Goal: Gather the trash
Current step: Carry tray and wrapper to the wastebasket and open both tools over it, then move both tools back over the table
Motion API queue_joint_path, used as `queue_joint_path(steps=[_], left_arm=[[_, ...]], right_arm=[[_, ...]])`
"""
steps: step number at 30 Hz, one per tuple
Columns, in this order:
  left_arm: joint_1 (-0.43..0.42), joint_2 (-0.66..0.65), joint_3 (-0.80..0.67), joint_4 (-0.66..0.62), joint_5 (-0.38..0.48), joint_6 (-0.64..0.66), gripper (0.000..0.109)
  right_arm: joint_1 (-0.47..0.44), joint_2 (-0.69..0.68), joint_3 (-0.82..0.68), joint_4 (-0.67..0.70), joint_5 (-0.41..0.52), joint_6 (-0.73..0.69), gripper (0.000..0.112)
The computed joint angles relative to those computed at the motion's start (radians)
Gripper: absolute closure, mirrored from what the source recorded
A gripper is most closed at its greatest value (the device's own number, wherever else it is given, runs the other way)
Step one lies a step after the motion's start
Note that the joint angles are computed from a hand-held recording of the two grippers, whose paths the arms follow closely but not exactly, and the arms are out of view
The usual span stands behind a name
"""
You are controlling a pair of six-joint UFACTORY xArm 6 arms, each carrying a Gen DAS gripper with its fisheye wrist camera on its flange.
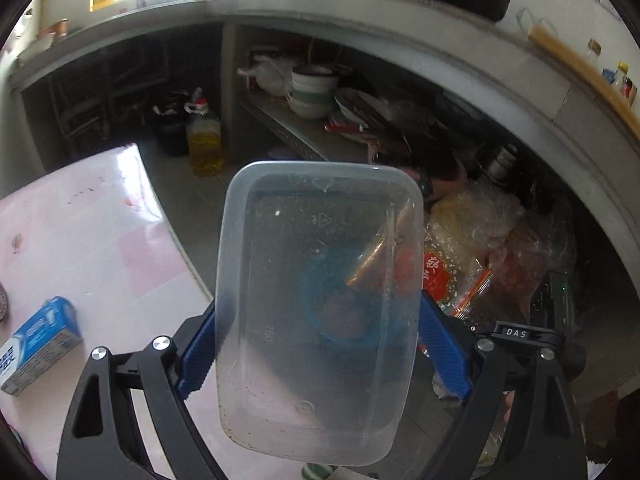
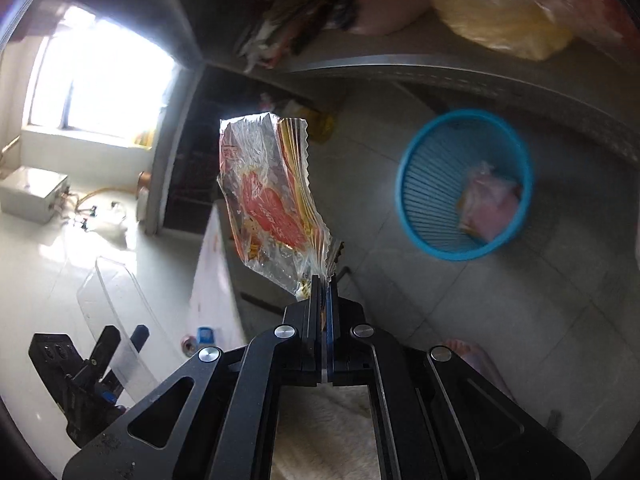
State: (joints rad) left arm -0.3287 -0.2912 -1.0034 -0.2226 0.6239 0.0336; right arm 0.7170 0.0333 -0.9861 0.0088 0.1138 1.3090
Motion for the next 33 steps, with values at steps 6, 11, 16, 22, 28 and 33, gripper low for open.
queue_joint_path(steps=[6, 11, 16, 22, 28, 33], left_arm=[[-0.07, 0.47, -0.406, 0.086, 0.194, -0.034, 0.021], [-0.099, 0.835, -0.797, 0.151, 0.394, -0.1, 0.019], [-0.118, 1.13, -1.121, 0.202, 0.514, -0.135, 0.015], [-0.107, 1.182, -1.151, 0.185, 0.519, -0.176, 0.015], [-0.11, 1.087, -1.042, 0.189, 0.446, -0.163, 0.015], [-0.107, 0.908, -0.857, 0.16, 0.335, -0.145, 0.015]], right_arm=[[-0.059, 0.085, 0.041, -0.059, 0.011, 0.119, 0.112], [-0.081, 0.246, -0.057, 0.173, 0.022, -0.07, 0.109], [-0.131, 0.382, -0.196, 0.0, 0.175, 0.012, 0.089], [-0.135, 0.344, -0.162, -0.158, 0.225, 0.136, 0.083], [-0.119, 0.288, -0.169, -0.325, 0.322, 0.229, 0.08], [-0.097, 0.256, -0.183, -0.444, 0.38, 0.245, 0.074]])
